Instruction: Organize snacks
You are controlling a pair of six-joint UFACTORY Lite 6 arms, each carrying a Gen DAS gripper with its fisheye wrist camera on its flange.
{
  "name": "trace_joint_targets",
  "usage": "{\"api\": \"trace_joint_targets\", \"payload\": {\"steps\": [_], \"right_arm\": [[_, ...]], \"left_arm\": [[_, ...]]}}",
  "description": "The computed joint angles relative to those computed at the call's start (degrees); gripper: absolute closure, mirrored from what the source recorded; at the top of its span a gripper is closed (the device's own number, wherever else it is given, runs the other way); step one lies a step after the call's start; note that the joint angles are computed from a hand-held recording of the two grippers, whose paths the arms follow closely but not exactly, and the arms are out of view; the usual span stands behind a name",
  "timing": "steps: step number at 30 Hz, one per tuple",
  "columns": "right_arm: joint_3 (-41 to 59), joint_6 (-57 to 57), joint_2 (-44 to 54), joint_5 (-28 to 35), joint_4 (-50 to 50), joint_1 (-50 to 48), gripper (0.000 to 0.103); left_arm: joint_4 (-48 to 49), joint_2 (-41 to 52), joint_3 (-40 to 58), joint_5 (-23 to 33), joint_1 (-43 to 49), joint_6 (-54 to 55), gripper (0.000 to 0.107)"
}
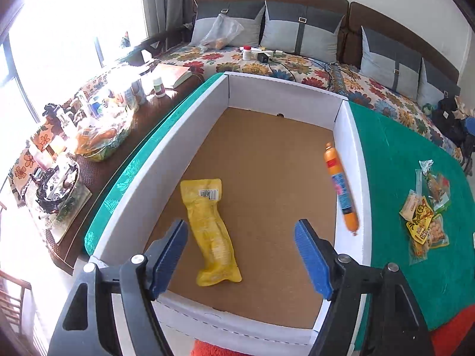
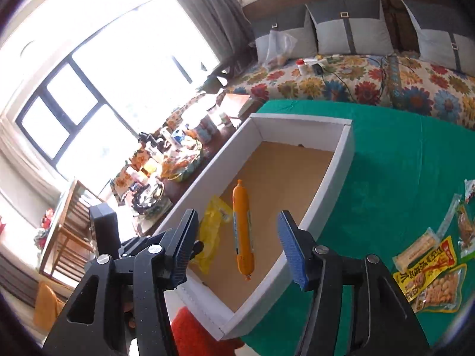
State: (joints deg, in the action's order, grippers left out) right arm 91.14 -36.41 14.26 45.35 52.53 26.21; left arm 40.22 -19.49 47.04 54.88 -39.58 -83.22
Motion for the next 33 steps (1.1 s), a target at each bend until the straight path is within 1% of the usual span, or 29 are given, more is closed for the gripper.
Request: {"api": "trace_joint_targets", "payload": {"steps": [1,3,5,6,7,8,9,10,11,14,16,17,18,19,21,22,23,24,25,26,27,30,33], "right_arm": [[-2.1,-2.2,-1.8,0.2,1.4,-1.3,0.043],[-8.9,-8.7,-5.9,-0.4,3.0,-5.5,0.041],[-18.7,-17.7,-10.6,-3.1,3.9,-10.6,0.035],[-24.1,-23.0,-12.5,-4.9,4.5,-13.5,0.034],[-29.1,-28.4,-13.7,-6.9,4.7,-17.1,0.034],[-33.9,-34.4,-14.3,-9.0,5.8,-20.9,0.034],[-38.2,-40.4,-13.8,-11.5,6.9,-25.4,0.034],[-41.6,-46.4,-12.8,-13.7,8.2,-30.5,0.034],[-43.7,-52.4,-10.8,-15.5,10.3,-35.6,0.034],[-46.3,-70.4,-4.0,-17.6,19.3,-51.9,0.034],[-46.4,-82.1,-0.2,-17.3,27.1,-61.3,0.034],[-46.4,-85.4,0.9,-16.8,29.2,-65.0,0.034],[-46.2,-86.2,1.8,-16.6,29.6,-68.0,0.034],[-44.8,-84.7,3.5,-16.8,28.9,-69.4,0.034],[-40.6,-77.0,6.1,-13.9,24.2,-71.3,0.034],[-39.6,-75.7,6.1,-12.4,23.9,-71.9,0.034],[-40.6,-76.7,4.6,-11.9,25.0,-72.3,0.034],[-40.7,-77.8,4.2,-12.4,26.4,-71.7,0.033],[-40.6,-79.0,4.5,-13.1,27.7,-71.0,0.032],[-40.6,-79.2,4.9,-13.7,28.0,-70.5,0.032],[-39.9,-78.1,6.0,-14.0,27.3,-69.9,0.032],[-38.0,-75.0,9.6,-14.0,24.3,-69.6,0.032],[-37.4,-75.0,10.6,-13.8,24.7,-69.0,0.032]], "left_arm": [[0.7,-1.2,-1.9,0.2,-1.4,-2.2,0.033],[2.3,-0.7,-3.7,-0.9,-4.9,-7.4,0.033],[3.5,3.5,-1.8,-3.2,-9.0,-11.6,0.033],[4.7,6.1,0.0,-4.2,-11.8,-14.1,0.033],[6.2,10.3,3.6,-5.9,-13.9,-16.0,0.032],[7.4,14.1,7.3,-6.8,-16.1,-17.5,0.029],[9.0,18.5,11.4,-8.0,-18.6,-19.3,0.025],[10.5,23.3,16.4,-9.0,-21.1,-20.7,0.024],[11.6,28.1,21.4,-10.3,-22.8,-21.0,0.021],[9.6,44.3,39.4,-13.1,-25.9,-16.3,0.011],[6.5,55.8,51.4,-14.4,-26.7,-10.2,0.011],[4.5,61.3,57.4,-13.7,-27.0,-6.9,0.011],[2.9,66.9,63.4,-12.8,-27.2,-4.2,0.011],[1.8,72.3,69.4,-11.2,-27.7,-2.6,0.011],[-0.9,81.9,80.6,-7.0,-28.0,0.0,0.011],[-2.5,84.9,83.4,-5.8,-27.9,0.4,0.011],[-3.8,86.2,83.8,-5.8,-27.8,0.2,0.011],[-4.9,86.0,81.8,-6.7,-27.6,-0.7,0.011],[-4.9,84.3,77.4,-8.5,-27.5,-2.3,0.011],[-4.8,83.5,75.3,-8.9,-27.5,-3.2,0.011],[-4.4,82.9,74.0,-8.0,-27.7,-3.7,0.011],[0.0,81.5,74.2,-0.5,-29.0,-5.7,0.011],[8.4,78.0,74.8,5.6,-30.1,-6.1,0.011]]}}
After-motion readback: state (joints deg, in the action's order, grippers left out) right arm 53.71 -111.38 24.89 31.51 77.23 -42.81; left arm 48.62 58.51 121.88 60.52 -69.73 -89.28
